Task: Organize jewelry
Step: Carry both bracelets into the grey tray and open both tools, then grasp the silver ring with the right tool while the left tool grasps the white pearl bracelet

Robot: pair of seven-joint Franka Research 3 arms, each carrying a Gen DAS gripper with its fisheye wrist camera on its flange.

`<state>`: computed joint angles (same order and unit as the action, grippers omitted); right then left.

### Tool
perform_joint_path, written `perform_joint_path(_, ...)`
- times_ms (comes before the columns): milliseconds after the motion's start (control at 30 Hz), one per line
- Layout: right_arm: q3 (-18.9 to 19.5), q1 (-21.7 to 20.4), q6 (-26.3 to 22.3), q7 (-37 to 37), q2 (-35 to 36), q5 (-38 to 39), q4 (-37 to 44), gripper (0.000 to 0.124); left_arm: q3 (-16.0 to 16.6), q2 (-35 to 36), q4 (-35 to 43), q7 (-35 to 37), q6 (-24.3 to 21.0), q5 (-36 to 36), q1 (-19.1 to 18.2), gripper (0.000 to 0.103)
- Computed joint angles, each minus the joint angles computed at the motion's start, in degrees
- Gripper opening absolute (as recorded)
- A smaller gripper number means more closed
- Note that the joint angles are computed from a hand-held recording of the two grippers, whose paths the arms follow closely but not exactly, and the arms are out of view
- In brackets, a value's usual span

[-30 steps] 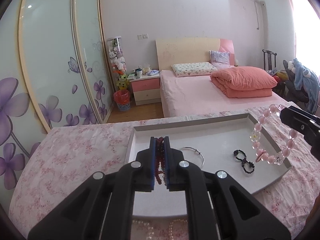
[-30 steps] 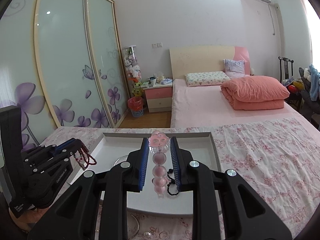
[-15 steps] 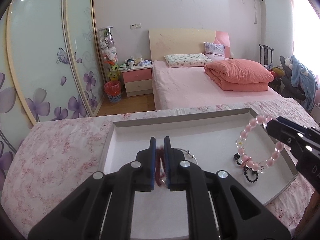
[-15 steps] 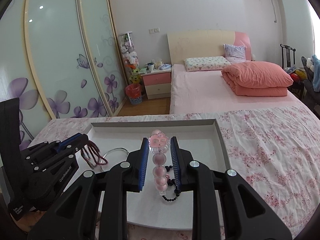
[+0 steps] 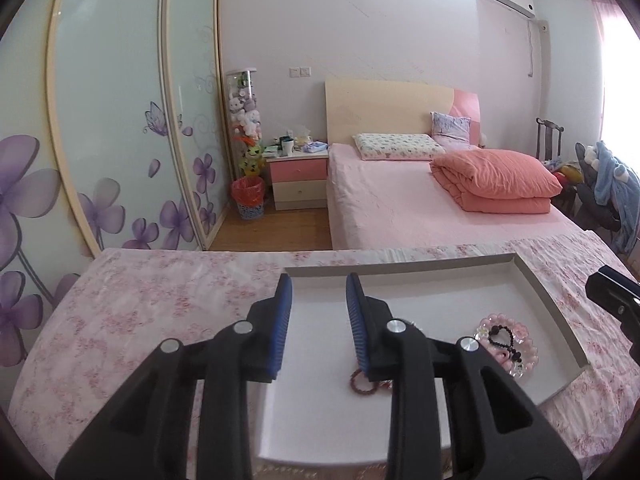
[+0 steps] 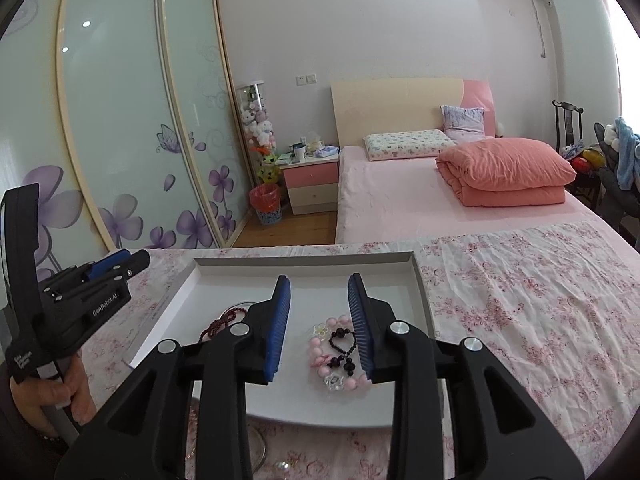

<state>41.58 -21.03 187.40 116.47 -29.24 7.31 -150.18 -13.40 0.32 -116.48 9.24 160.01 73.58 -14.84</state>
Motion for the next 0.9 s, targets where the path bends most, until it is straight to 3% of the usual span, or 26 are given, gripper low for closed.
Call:
perform_joint_path(200,-4.5,7.5,-3.2,0.1,-4.1,-0.2,-4.3,0.032,-0.4,-8.7,-10.2,-1.3,1.3,0.2,2.1,0.035)
perform_joint_path(567,-15.3,23.8,-12.7,2.6,-3.9,-3.6,-9.8,0.032,-0.5,-18.7,-27.1,10.6,5.9,-16.0,6.5,0.044)
perform_joint_path(900,-16.8,26.5,-19.0,5.9,0.6,-10.8,-6.7,0.032,-4.5,-19.0,-28.7,13.4,7.3,-20.0,10.9,0.057)
